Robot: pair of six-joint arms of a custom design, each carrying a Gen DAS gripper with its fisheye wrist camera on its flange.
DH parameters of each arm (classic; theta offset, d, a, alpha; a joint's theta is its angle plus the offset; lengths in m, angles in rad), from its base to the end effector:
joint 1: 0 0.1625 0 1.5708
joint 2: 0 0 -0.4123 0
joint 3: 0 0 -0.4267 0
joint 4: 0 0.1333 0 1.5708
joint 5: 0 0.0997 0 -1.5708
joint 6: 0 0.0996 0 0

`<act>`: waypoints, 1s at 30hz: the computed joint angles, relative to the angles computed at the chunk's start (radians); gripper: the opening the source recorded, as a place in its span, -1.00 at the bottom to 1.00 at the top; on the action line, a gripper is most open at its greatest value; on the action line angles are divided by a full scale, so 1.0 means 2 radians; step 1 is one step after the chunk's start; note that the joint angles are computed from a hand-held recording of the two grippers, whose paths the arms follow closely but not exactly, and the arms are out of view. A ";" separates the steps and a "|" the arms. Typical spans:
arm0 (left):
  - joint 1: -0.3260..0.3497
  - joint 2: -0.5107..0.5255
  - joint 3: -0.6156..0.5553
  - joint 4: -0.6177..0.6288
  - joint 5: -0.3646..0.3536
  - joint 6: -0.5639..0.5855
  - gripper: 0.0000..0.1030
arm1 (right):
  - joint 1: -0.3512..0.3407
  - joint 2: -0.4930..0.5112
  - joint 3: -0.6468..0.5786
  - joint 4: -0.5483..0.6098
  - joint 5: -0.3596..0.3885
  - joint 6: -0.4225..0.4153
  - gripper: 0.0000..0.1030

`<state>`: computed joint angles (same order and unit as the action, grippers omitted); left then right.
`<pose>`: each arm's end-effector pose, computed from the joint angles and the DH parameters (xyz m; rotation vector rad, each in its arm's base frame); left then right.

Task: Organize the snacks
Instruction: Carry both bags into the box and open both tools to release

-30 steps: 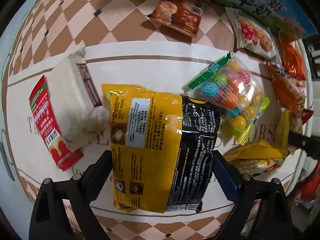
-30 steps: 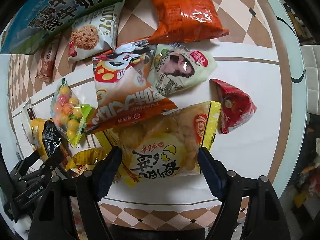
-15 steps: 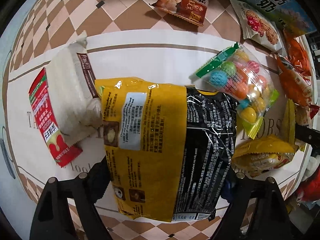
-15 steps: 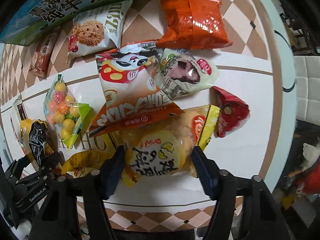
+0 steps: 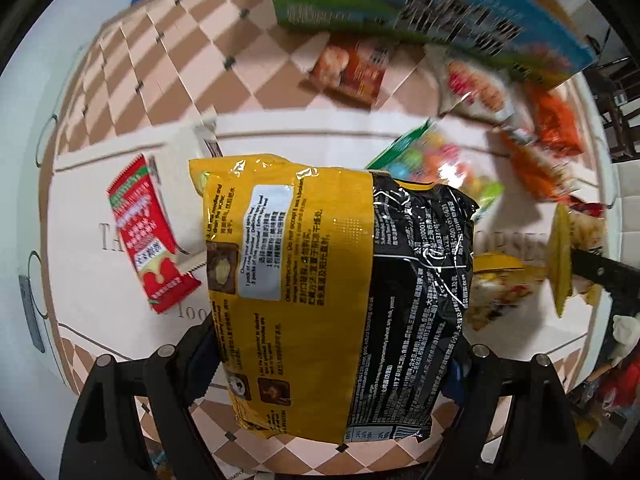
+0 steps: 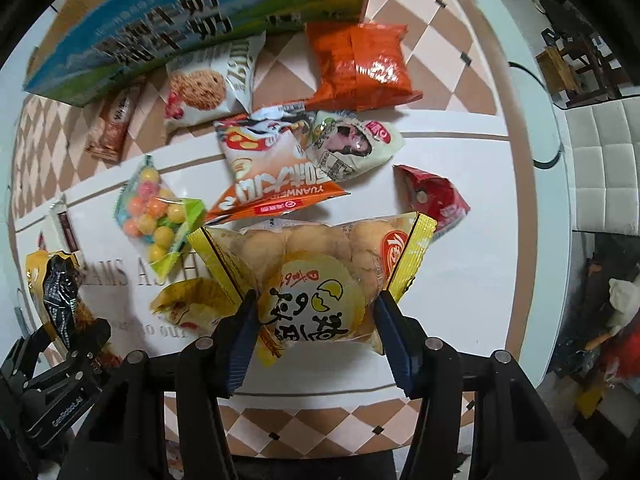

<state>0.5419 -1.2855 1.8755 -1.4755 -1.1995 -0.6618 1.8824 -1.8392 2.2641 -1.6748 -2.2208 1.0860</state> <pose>-0.3316 -0.3974 0.1858 0.5921 2.3144 0.2292 0.1765 -0.3098 0.2774 -0.7969 -2.3062 0.2262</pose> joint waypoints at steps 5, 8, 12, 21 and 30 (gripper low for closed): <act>-0.020 -0.012 -0.019 -0.005 -0.005 0.007 0.69 | 0.051 -0.010 -0.020 0.039 -0.003 0.044 0.15; -0.034 -0.013 -0.025 -0.018 -0.008 0.013 0.67 | 0.077 -0.007 -0.037 0.050 -0.003 0.066 0.15; -0.047 -0.010 -0.037 -0.030 -0.008 0.026 0.67 | 0.091 -0.020 -0.049 0.047 -0.010 0.068 0.15; -0.046 0.040 -0.107 -0.056 0.008 0.041 0.67 | 0.096 0.016 -0.080 -0.039 -0.033 0.017 0.15; -0.018 0.161 -0.259 -0.068 0.034 0.085 0.67 | 0.064 0.057 -0.167 -0.098 -0.052 -0.101 0.15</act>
<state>0.5065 -0.9627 1.3566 -1.6124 -1.1314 -0.4919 2.0096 -1.7251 1.9302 -1.8698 -2.3247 0.8831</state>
